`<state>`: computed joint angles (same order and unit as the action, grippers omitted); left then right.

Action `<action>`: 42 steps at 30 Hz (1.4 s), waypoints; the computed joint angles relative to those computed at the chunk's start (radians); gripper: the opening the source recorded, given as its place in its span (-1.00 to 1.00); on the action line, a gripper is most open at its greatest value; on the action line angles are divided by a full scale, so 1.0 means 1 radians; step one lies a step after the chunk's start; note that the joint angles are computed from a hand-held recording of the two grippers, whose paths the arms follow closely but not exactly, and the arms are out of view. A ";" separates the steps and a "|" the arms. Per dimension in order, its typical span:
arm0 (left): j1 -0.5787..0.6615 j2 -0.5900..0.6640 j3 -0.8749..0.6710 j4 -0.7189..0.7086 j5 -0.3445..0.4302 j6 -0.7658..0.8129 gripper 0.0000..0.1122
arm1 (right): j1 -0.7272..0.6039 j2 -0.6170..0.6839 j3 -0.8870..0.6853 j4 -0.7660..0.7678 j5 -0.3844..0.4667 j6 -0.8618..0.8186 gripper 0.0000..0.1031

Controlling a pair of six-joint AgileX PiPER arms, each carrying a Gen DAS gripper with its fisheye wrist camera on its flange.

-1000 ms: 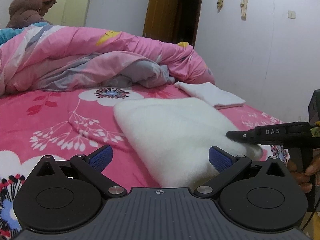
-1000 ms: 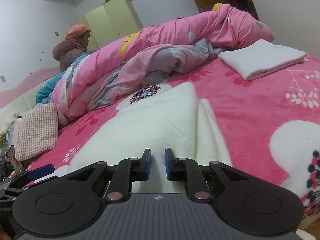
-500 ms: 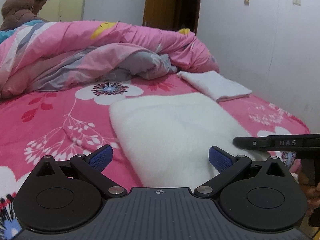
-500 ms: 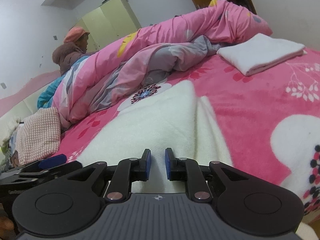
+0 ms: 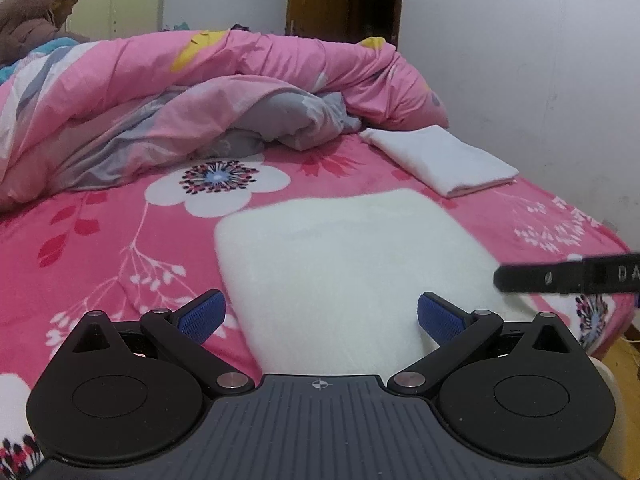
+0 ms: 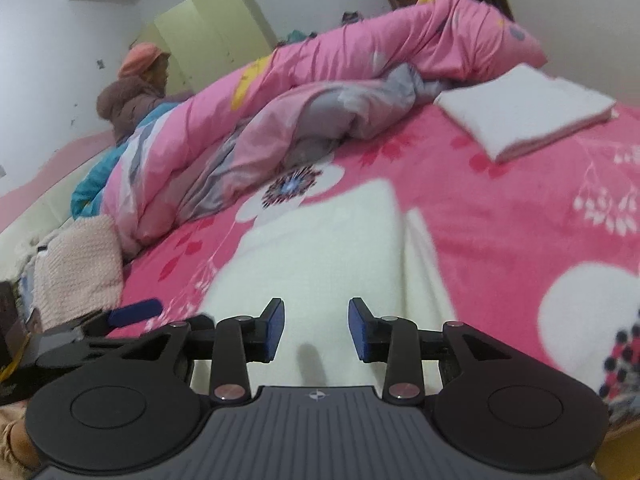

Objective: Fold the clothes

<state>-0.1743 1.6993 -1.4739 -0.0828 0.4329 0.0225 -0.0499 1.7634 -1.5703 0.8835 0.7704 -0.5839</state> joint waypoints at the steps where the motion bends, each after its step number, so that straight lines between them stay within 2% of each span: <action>1: 0.000 0.009 -0.016 0.012 0.011 -0.011 0.84 | 0.006 0.006 -0.012 -0.015 -0.013 0.017 -0.27; 5: -0.003 0.044 -0.066 0.066 0.059 -0.060 0.84 | 0.031 0.023 -0.033 -0.050 -0.070 0.041 -0.27; 10: 0.007 0.058 -0.081 0.017 0.074 -0.020 0.84 | 0.062 0.032 -0.042 -0.089 -0.131 0.038 -0.34; 18: 0.016 0.073 -0.101 -0.026 0.099 0.006 0.84 | 0.106 0.071 -0.058 -0.164 -0.155 0.029 -0.45; 22: 0.015 0.078 -0.110 -0.022 0.107 -0.004 0.84 | 0.151 0.050 0.002 -0.229 -0.243 -0.019 -0.46; 24: 0.013 0.080 -0.114 -0.014 0.112 -0.015 0.84 | 0.163 0.043 0.013 -0.254 -0.262 -0.022 -0.46; 42: 0.000 0.091 -0.153 0.046 0.171 -0.110 0.84 | 0.140 0.038 0.037 -0.153 -0.263 -0.091 -0.45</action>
